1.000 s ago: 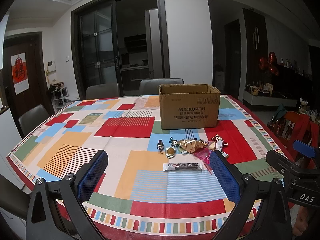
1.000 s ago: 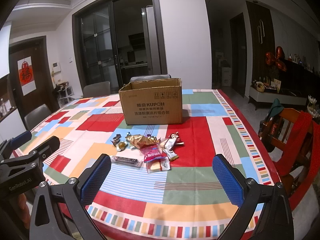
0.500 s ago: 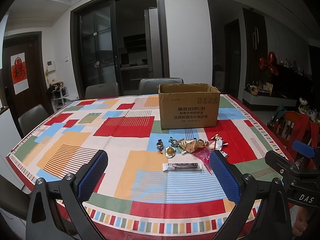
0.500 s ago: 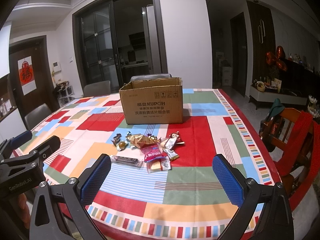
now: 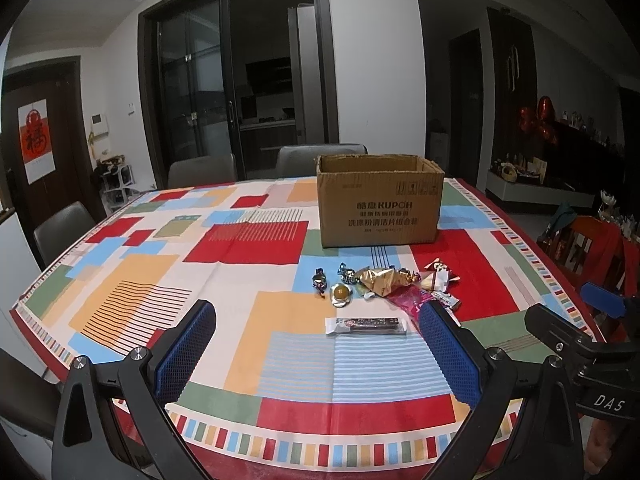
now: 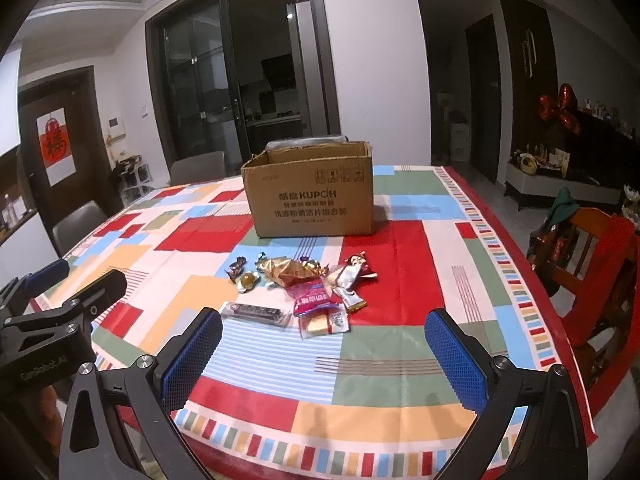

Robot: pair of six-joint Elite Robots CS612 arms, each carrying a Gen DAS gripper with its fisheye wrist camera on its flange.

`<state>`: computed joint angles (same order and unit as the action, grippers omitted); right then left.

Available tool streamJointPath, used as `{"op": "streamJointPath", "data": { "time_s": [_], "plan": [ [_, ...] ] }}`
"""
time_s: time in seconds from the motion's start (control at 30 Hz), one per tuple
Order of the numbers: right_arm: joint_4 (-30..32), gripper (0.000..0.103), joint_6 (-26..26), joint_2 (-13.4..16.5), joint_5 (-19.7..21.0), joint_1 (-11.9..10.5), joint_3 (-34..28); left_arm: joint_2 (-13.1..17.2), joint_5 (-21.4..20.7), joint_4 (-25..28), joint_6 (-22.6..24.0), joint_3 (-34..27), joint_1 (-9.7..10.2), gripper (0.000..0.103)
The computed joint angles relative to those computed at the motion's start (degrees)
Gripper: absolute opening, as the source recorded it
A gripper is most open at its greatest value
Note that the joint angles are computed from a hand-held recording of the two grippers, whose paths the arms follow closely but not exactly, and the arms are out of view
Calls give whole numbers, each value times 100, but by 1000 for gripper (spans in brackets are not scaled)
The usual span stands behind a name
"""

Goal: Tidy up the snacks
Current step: 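Move the left tool to the white chocolate bar while the right tool approaches the white cracker packet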

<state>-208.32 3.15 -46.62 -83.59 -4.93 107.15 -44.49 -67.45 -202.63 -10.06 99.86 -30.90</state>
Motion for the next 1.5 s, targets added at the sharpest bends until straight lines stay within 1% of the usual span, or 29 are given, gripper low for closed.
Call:
{"op": "streamJointPath", "data": {
  "time_s": [0.27,0.5,0.53,0.6,0.77,0.9,1.0,1.17,1.23,1.33,1.4,1.5],
  "plan": [
    [456,102,-70,183,132,-2,-265,183,-329,133,154,-229,103,103],
    [885,102,-176,362,211,-4,-570,387,-770,451,309,-565,210,96],
    [960,102,-185,386,193,-1,-615,415,-847,516,358,-618,228,93],
    [1124,102,-183,434,235,-9,-701,478,-1027,650,497,-736,269,91],
    [1488,99,-163,551,260,-12,-924,663,-1271,913,1064,-1019,315,85],
    [1788,92,-181,661,270,-5,-1102,808,-1471,1142,1491,-1225,349,81],
    [1950,91,-241,746,208,13,-1232,919,-1625,1396,1796,-1397,380,76],
    [2275,87,-313,874,249,21,-1438,1096,-1891,1805,2239,-1682,439,70],
    [2402,87,-321,927,253,28,-1532,1157,-1955,1952,2488,-1784,453,66],
    [2537,84,-325,983,250,35,-1624,1225,-2010,2058,2829,-1896,467,65],
    [2624,83,-339,1003,253,41,-1665,1275,-2091,2128,2998,-1988,484,64],
    [2749,83,-369,1041,275,46,-1741,1340,-2186,2276,3207,-2111,495,60]
  ]
}}
